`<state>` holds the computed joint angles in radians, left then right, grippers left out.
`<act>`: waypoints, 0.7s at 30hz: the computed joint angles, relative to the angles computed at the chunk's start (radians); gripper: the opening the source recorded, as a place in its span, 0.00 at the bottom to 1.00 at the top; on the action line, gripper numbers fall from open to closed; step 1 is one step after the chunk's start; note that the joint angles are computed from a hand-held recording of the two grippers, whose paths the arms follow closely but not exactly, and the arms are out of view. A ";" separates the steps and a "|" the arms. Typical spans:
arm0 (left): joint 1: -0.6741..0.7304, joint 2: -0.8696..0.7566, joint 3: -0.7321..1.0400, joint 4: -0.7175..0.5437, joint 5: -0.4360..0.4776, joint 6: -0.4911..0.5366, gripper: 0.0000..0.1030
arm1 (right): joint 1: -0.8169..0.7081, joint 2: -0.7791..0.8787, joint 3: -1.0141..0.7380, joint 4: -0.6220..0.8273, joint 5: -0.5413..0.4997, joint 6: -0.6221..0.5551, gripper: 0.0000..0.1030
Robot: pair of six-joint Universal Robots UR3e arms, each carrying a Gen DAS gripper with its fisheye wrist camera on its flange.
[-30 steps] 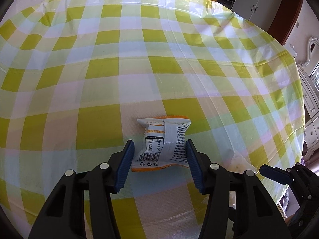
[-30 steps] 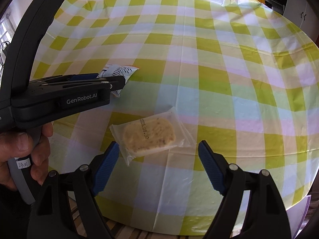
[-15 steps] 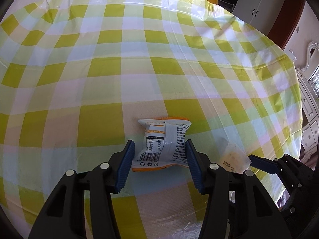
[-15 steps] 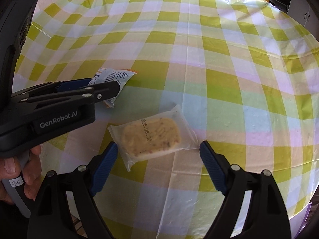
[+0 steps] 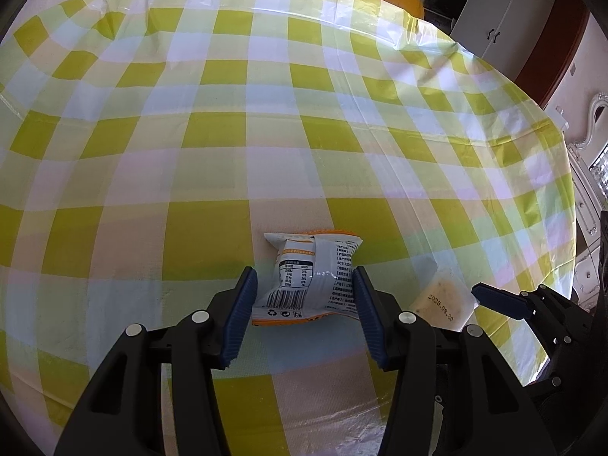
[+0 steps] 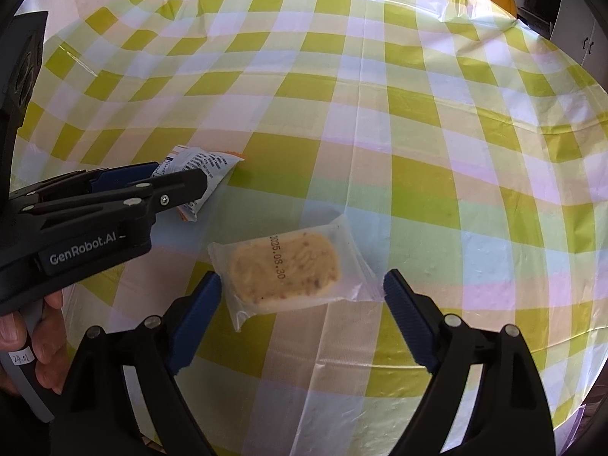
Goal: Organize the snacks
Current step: 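Grasp the white-orange chip packet with the left gripper while the right gripper grasps the clear bread pack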
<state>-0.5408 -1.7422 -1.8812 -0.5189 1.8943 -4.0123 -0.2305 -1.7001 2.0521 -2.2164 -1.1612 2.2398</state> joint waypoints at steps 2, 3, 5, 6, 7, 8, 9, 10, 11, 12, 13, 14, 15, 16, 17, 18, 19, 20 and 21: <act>0.000 0.001 -0.001 0.001 0.002 0.002 0.48 | 0.001 0.022 -0.017 0.014 0.007 0.000 0.85; 0.001 0.000 -0.002 0.003 0.002 0.004 0.48 | 0.004 0.030 -0.020 0.015 0.007 -0.003 0.85; 0.001 -0.001 -0.001 0.002 0.001 0.003 0.48 | 0.011 0.034 -0.007 -0.013 0.005 -0.010 0.84; 0.000 0.000 -0.001 0.002 0.001 0.002 0.48 | 0.014 0.034 0.003 -0.033 0.004 -0.014 0.83; 0.000 0.000 -0.001 0.002 0.002 0.002 0.48 | 0.016 0.033 0.011 -0.052 0.001 -0.013 0.81; 0.000 0.001 -0.002 0.003 0.003 0.001 0.48 | 0.013 0.033 0.012 -0.054 0.006 -0.013 0.77; 0.000 -0.001 -0.002 0.004 0.002 0.002 0.48 | 0.008 0.033 0.011 -0.056 0.009 -0.011 0.73; 0.001 -0.001 -0.002 0.004 0.001 0.003 0.48 | 0.003 0.034 0.010 -0.056 0.014 -0.009 0.71; 0.001 -0.001 -0.002 0.004 0.001 0.003 0.48 | -0.001 0.034 0.013 -0.065 0.015 -0.007 0.64; 0.000 0.000 -0.003 0.005 0.003 0.003 0.48 | -0.006 0.035 0.010 -0.064 0.018 -0.002 0.61; -0.002 0.001 -0.003 0.005 0.006 0.002 0.48 | -0.009 0.036 0.008 -0.064 0.020 0.001 0.60; -0.004 0.001 -0.003 0.005 0.007 0.001 0.48 | -0.011 0.036 0.008 -0.063 0.023 0.001 0.60; -0.006 0.002 -0.003 0.005 0.009 0.001 0.48 | -0.013 0.034 0.010 -0.065 0.025 0.001 0.59; -0.008 0.002 -0.003 0.004 0.012 -0.001 0.48 | -0.015 0.032 0.012 -0.066 0.027 0.002 0.59; -0.009 0.003 -0.002 0.003 0.013 -0.001 0.48 | -0.017 0.030 0.013 -0.065 0.029 0.004 0.57; -0.011 0.003 -0.001 0.002 0.016 -0.002 0.47 | -0.019 0.028 0.013 -0.063 0.030 0.006 0.56; -0.014 0.003 0.000 0.001 0.020 -0.005 0.47 | -0.022 0.024 0.016 -0.066 0.029 0.010 0.56; -0.017 0.002 0.002 0.000 0.022 -0.006 0.47 | -0.023 0.020 0.020 -0.076 0.026 0.016 0.55; -0.017 0.002 0.004 -0.002 0.023 -0.005 0.47 | -0.025 0.018 0.022 -0.081 0.024 0.020 0.55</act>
<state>-0.5581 -1.7404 -1.8772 -0.5205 1.9173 -4.0174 -0.2557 -1.6826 2.0738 -2.2973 -1.1376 2.2597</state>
